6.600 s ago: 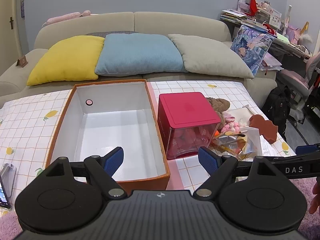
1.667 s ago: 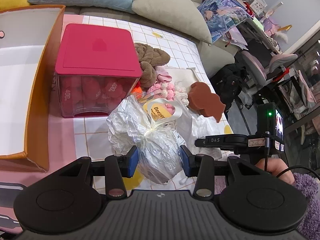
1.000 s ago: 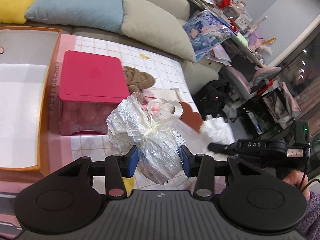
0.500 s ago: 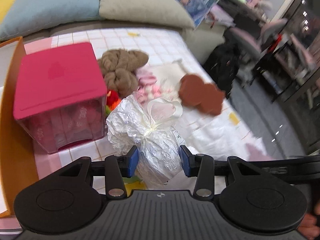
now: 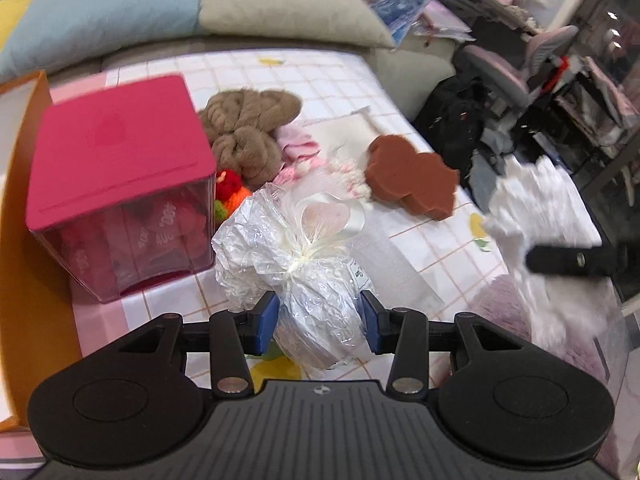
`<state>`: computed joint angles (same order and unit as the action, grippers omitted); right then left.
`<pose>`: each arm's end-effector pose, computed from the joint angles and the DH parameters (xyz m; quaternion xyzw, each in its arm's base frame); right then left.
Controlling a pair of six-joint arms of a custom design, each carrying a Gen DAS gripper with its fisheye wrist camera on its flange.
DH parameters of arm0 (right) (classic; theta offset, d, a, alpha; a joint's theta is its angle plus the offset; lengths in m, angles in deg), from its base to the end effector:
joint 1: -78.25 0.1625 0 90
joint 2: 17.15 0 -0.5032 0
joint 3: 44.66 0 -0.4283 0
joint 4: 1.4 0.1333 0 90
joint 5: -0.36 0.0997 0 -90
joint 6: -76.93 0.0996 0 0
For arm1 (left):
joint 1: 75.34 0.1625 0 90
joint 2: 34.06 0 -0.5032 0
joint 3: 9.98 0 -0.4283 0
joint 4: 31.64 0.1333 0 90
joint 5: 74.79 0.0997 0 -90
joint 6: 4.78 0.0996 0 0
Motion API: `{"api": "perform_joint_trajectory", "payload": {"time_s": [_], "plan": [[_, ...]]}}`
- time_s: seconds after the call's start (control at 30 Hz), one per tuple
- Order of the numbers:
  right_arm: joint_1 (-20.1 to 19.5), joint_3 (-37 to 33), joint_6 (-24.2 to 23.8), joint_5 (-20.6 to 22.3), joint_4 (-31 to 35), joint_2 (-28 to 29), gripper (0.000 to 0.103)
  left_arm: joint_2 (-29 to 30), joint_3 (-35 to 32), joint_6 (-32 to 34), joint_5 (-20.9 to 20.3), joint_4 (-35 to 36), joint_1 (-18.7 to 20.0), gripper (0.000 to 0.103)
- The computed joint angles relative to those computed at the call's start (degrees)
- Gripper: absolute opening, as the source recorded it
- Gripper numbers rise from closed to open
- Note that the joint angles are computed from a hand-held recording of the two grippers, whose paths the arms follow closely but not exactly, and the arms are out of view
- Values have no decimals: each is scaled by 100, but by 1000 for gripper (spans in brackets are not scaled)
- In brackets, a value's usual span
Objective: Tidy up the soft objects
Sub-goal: 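Lift the plastic bundle with the left tool while the right tool lifts the white tissue, then lower both held items into the white box and open both tools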
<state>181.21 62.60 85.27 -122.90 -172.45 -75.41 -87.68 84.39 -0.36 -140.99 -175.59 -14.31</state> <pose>0.2279 -0.6396 0.2495 -0.0418 -0.9234 0.3108 0.2214 -0.2070 -0.7321 0.2221 0.2565 0.9379 -0.1534 0.1762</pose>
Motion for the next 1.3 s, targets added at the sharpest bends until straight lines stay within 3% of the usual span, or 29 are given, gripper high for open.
{"api": "perform_joint_trajectory", "payload": {"time_s": [0.17, 0.33, 0.53, 0.77, 0.87, 1.1, 1.3], "plan": [[221, -126, -220, 15, -59, 38, 19, -470, 249, 118, -333, -73, -90, 50], [425, -374, -393, 414, -30, 255, 20, -989, 492, 260, -209, -256, -188, 49], [630, -920, -657, 1276, 350, 707, 20, -1504, 542, 155, 432, -288, -161, 49], [949, -1913, -1043, 2107, 1035, 1553, 20, -1707, 240, 447, 1518, 316, -72, 50], [1074, -2451, -1086, 2114, 1517, 1991, 20, -1643, -34, 563, 1862, 910, 12, 50], [1156, -3579, -1227, 1480, 2526, 2989, 20, -1349, -711, 635, 2031, 1944, 394, 50], [1131, -4198, -1189, 1152, 3265, 3506, 20, -1086, -1156, 890, 2076, 3022, 668, 50]]}}
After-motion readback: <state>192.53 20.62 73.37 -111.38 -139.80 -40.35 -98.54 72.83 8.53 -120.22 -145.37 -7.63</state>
